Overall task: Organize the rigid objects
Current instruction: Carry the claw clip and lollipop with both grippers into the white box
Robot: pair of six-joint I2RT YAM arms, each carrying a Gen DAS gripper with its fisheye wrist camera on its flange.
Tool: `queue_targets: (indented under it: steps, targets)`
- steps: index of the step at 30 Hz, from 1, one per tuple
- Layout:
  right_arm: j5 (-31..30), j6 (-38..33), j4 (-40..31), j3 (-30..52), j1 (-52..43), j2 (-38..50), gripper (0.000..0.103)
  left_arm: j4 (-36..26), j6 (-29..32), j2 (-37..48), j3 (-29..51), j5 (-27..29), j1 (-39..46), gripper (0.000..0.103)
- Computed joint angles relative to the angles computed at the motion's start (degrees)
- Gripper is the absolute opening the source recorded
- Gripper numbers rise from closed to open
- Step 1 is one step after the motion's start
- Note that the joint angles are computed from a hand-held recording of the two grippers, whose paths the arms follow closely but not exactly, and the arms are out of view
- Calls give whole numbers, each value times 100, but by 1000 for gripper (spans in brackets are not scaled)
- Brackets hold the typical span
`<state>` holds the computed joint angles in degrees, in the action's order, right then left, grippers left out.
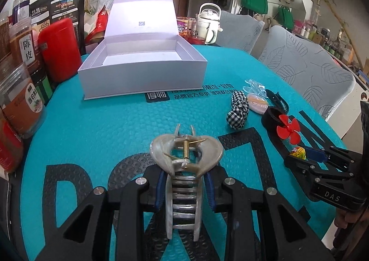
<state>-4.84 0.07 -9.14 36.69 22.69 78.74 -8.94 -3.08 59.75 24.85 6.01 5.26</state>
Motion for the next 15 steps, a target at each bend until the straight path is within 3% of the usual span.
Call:
queue_targets:
  steps: [1,2,4,7,15]
  targets:
    - [47,34,40,-19,12,-2,28,102,15,-29,-57,50,21,29]
    - [45,70,52,-20,3,-1,24,217,11,-62,-130,122,56,29]
    - [-77,126,36,-6,-51,3,24,259,-14,-60,-147,299,176,28]
    - [-126,158,-25,-14,-43,-53,24,215,37,-121,-145,21,41,28]
    - [-316,280,-79,-133,3,-296,24,-109,33,-665,-193,114,131,28]
